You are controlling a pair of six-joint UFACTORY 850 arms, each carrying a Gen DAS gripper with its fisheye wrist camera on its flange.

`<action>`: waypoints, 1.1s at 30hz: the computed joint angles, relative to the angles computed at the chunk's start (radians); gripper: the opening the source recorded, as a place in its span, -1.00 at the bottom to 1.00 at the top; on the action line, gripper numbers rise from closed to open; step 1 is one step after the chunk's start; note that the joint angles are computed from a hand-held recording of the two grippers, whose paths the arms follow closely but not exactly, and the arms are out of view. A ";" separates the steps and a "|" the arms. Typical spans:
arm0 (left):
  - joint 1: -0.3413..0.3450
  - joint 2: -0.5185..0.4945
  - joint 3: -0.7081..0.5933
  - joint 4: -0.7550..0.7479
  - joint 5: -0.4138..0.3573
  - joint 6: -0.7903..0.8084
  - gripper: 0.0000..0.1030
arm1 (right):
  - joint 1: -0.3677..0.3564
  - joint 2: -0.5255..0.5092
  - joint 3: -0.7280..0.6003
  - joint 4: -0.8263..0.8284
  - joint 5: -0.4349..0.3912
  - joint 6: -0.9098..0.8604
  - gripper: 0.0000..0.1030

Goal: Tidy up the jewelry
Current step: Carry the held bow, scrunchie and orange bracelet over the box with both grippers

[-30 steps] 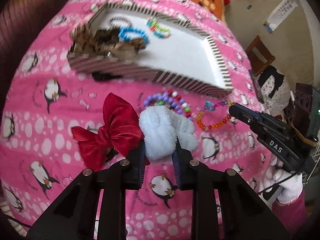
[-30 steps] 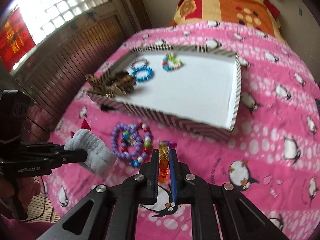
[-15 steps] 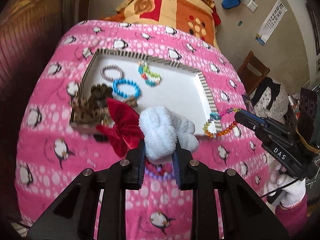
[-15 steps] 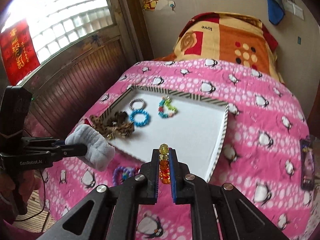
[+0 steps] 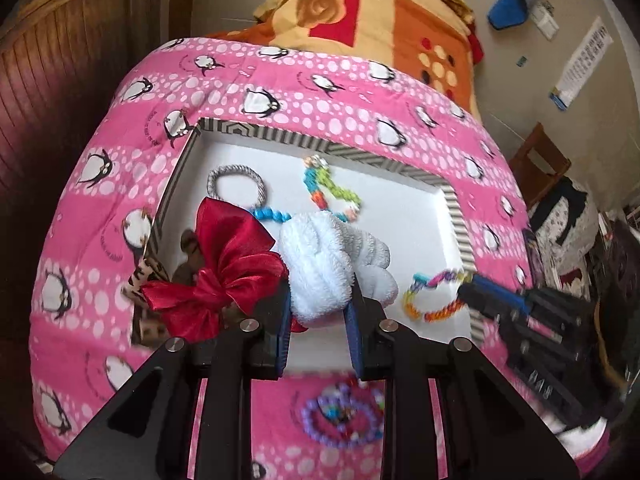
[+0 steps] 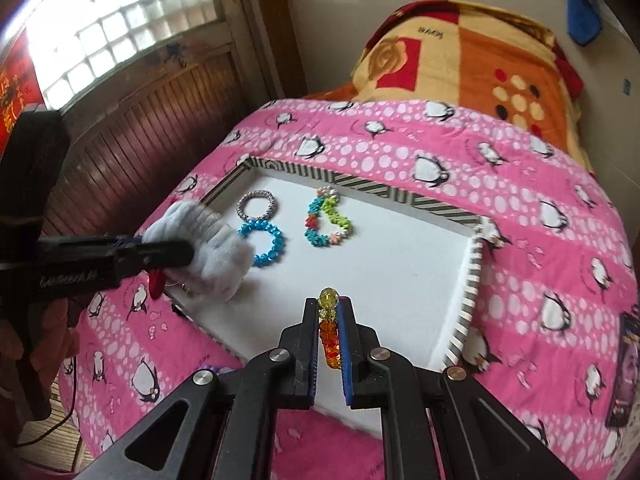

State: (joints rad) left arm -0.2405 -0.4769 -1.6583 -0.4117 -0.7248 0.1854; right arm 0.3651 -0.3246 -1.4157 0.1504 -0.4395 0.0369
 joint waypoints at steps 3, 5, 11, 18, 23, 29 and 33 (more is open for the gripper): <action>0.003 -0.078 -0.097 0.022 -0.031 -0.041 -0.57 | 0.000 -0.055 -0.055 0.042 -0.021 -0.055 -0.84; 0.002 -0.119 -0.148 0.046 -0.044 -0.069 -0.57 | -0.001 -0.091 -0.094 0.054 -0.033 -0.080 -0.84; -0.004 -0.266 -0.342 0.138 -0.110 -0.156 -0.57 | -0.031 -0.230 -0.256 0.036 -0.079 -0.104 -0.84; -0.002 -0.383 -0.492 0.179 -0.174 -0.219 -0.57 | -0.068 -0.380 -0.434 -0.060 -0.128 -0.043 -0.84; -0.002 -0.423 -0.540 0.192 -0.187 -0.239 -0.56 | -0.085 -0.416 -0.467 -0.106 -0.133 0.032 -0.84; -0.009 -0.430 -0.552 0.220 -0.187 -0.263 -0.44 | -0.094 -0.444 -0.495 -0.091 -0.158 0.049 -0.83; -0.015 -0.409 -0.525 0.251 -0.176 -0.270 -0.09 | -0.094 -0.416 -0.457 -0.080 -0.133 0.060 -0.78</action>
State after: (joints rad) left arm -0.2558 -0.8860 -2.1834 -0.1611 -0.9005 -0.0850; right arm 0.2715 -0.7407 -1.8726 0.0709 -0.5726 0.0967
